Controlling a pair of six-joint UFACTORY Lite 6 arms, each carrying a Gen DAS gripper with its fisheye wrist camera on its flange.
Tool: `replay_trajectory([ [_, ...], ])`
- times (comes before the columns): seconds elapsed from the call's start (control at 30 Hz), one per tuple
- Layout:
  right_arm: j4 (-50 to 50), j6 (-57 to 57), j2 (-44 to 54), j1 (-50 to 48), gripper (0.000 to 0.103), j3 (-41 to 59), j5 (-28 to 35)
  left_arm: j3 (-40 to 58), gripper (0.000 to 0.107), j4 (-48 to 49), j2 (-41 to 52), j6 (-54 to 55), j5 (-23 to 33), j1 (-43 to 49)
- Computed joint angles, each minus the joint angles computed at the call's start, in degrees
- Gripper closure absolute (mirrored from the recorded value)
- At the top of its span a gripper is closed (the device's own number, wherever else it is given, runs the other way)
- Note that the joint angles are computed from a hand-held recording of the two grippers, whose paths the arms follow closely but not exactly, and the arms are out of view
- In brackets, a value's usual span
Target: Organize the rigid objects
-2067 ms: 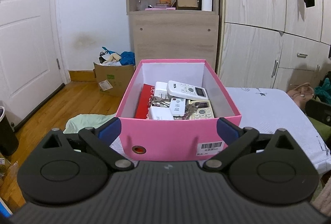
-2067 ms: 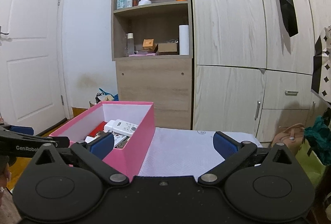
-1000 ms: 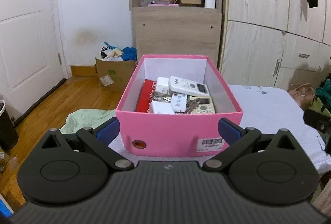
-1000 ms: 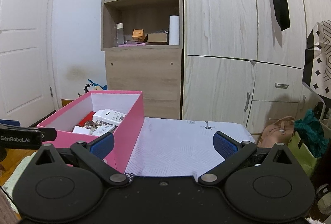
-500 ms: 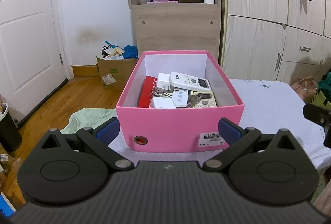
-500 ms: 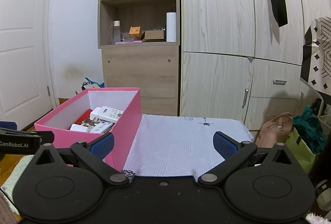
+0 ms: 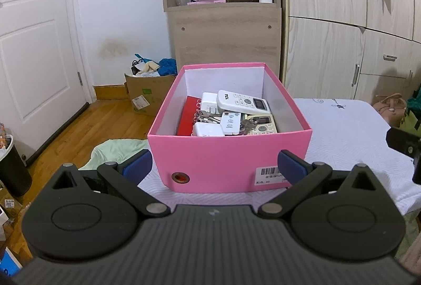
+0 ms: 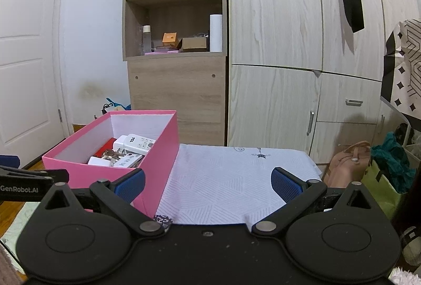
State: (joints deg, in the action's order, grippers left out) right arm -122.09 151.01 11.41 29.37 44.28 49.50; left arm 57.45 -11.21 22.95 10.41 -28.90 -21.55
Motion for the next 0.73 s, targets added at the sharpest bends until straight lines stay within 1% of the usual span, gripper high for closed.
replay_trajectory([
  [0.13,0.32,-0.47,0.24,0.08,0.000,0.27,-0.24,-0.67,0.004,-3.41,-0.02,3.25,-1.67,-0.79],
  [0.3,0.67,-0.78,0.40,0.35,0.000,0.40,-0.16,-2.01,0.004,-2.21,-0.60,2.06,-3.40,-0.74],
  [0.6,0.88,-0.62,0.91,0.42,0.000,0.66,-0.10,-2.12,0.004,-1.44,-0.85,2.16,-2.89,-0.70],
  [0.73,0.78,-0.59,0.91,0.35,0.000,0.64,-0.13,-1.23,0.004,-1.29,-0.38,2.83,-1.49,-0.69],
])
